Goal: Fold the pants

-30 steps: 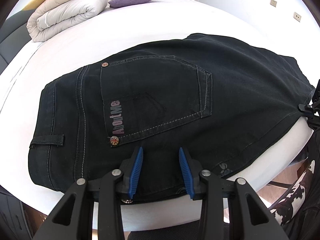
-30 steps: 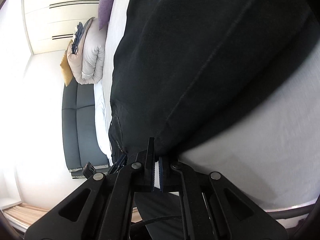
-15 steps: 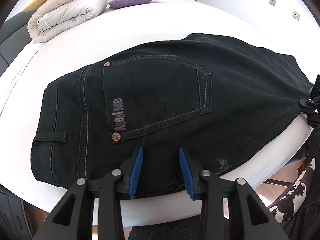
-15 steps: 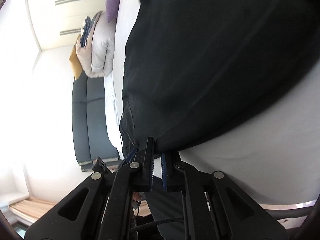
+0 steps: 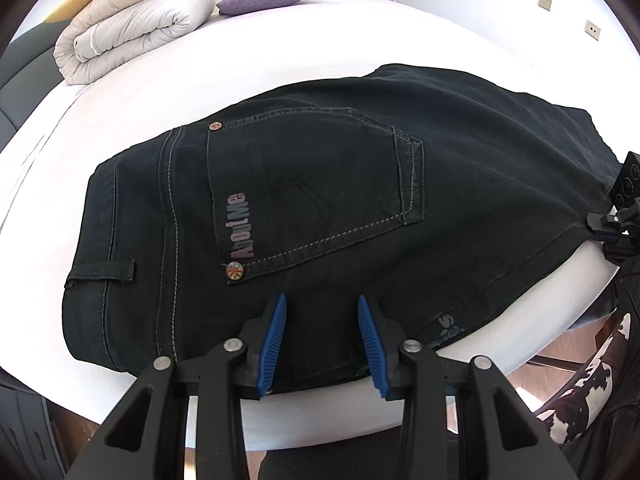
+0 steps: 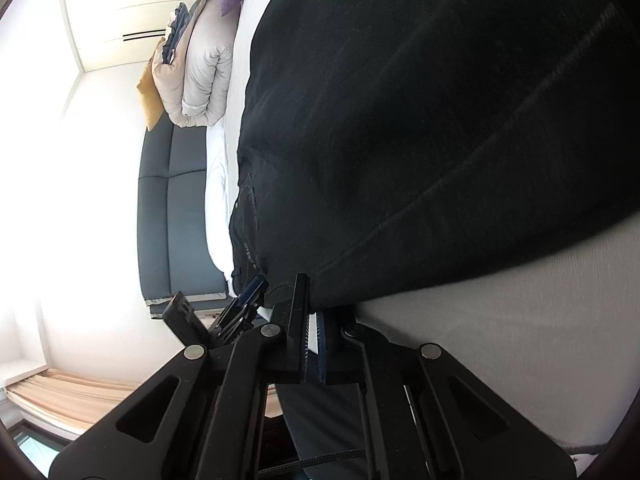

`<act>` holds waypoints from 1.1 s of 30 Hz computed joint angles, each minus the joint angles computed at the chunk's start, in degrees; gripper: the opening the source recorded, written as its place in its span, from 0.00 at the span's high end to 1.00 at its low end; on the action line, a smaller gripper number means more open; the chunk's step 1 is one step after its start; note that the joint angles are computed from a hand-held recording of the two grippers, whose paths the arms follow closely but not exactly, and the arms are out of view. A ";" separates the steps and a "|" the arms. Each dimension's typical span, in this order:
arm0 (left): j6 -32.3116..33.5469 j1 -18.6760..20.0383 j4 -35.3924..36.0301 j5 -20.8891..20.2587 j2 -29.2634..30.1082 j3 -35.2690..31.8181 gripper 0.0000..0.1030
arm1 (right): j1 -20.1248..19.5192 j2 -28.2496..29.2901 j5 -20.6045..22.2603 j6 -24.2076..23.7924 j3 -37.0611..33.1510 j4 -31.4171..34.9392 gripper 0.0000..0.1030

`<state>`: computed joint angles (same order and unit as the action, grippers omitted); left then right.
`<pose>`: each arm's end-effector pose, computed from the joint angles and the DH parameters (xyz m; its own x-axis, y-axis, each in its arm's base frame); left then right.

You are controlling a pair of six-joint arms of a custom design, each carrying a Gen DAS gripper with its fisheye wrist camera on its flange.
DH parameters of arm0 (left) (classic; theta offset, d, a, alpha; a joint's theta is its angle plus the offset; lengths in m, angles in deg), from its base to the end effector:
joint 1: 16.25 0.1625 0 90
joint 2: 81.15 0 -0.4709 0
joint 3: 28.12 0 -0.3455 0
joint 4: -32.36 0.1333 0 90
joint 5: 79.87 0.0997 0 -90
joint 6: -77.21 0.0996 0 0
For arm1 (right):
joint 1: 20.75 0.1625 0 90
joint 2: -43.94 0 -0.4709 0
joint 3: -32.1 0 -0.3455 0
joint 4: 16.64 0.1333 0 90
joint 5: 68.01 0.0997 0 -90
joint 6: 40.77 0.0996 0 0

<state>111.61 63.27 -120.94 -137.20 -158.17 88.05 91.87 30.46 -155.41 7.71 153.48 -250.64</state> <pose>0.0932 -0.5247 0.3675 -0.6224 0.4541 -0.6376 0.6273 0.7765 -0.0593 0.3160 -0.4001 -0.0782 -0.8371 0.2874 -0.4654 0.4767 0.8005 -0.3631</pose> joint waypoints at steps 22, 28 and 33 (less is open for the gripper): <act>-0.15 -0.23 0.33 0.84 0.63 -0.52 0.60 | -2.39 2.79 -9.12 9.77 13.00 -30.05 1.00; 0.01 -0.36 -0.34 1.03 0.29 0.00 0.61 | 0.94 -1.46 -14.48 10.14 17.69 -25.83 0.95; -0.45 -0.75 -0.44 1.02 -0.33 0.43 0.62 | 5.40 -9.54 -19.73 3.52 18.23 -18.23 0.95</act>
<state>111.16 62.52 -121.37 -136.18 -158.50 88.48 97.27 20.92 -175.13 11.22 171.71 -268.88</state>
